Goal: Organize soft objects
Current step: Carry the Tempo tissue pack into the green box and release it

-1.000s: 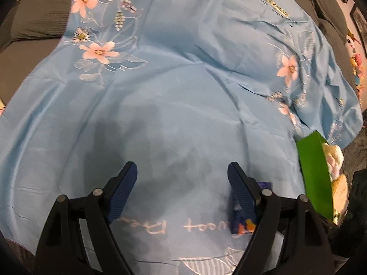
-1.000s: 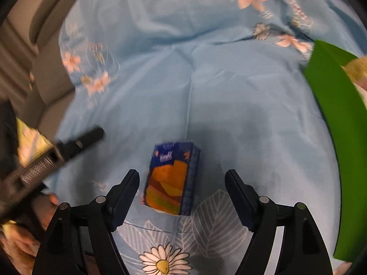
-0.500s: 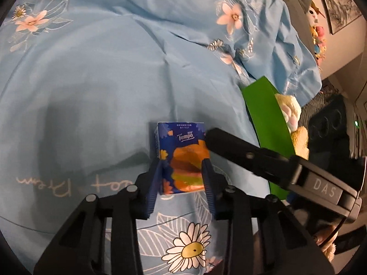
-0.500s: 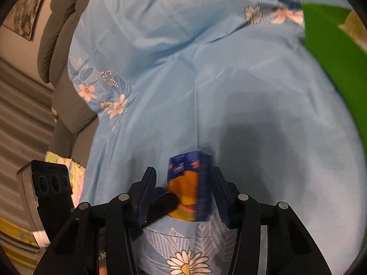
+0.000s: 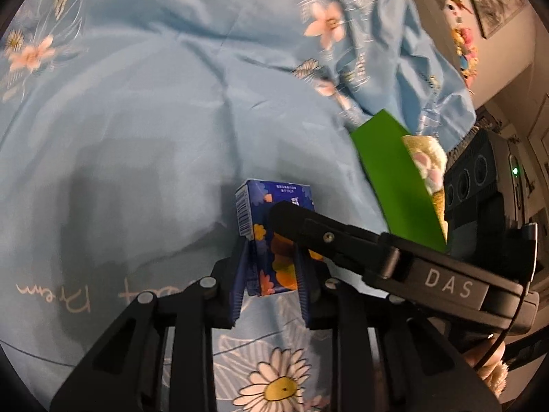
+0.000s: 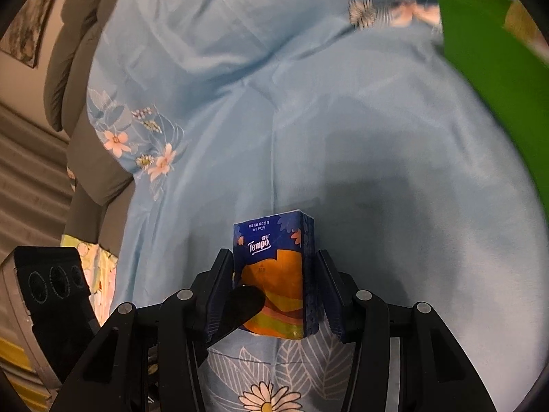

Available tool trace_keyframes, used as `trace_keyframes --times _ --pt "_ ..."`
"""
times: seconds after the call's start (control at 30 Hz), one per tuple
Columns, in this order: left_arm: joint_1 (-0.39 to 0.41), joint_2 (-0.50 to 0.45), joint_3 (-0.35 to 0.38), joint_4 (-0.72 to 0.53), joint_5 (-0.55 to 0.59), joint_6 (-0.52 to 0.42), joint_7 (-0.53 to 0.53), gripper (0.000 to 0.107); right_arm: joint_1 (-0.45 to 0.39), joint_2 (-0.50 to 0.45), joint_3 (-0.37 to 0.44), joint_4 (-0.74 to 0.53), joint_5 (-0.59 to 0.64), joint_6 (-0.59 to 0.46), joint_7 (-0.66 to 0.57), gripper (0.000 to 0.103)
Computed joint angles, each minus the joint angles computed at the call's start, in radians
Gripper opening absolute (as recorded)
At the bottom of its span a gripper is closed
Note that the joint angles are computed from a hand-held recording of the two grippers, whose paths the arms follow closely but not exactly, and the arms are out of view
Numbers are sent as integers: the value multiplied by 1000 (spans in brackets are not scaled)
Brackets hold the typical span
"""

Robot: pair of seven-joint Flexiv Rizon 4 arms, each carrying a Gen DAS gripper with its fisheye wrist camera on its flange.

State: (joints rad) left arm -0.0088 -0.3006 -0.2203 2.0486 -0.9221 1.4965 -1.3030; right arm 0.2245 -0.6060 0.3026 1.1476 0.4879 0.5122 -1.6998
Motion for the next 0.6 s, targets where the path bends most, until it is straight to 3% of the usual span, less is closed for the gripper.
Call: trace_keyframes --times 0.1,0.23,0.3,0.43,0.6 --pt "-16 0 6 -19 46 47 -8 22 -16 22 6 6 27 38 -12 52" --pt "1 -5 -49 -44 52 115 8 22 -31 57 1 19 48 101 -25 52" --pt "-21 -18 -9 -97 132 70 -61 22 -33 71 -12 15 43 135 -3 52" --pt "-81 -51 42 -195 290 83 -111 22 -92 92 -1 1 110 208 -29 52" --pt "-26 -105 -77 -283 357 102 -63 22 -122 133 -19 41 126 322 -36 52"
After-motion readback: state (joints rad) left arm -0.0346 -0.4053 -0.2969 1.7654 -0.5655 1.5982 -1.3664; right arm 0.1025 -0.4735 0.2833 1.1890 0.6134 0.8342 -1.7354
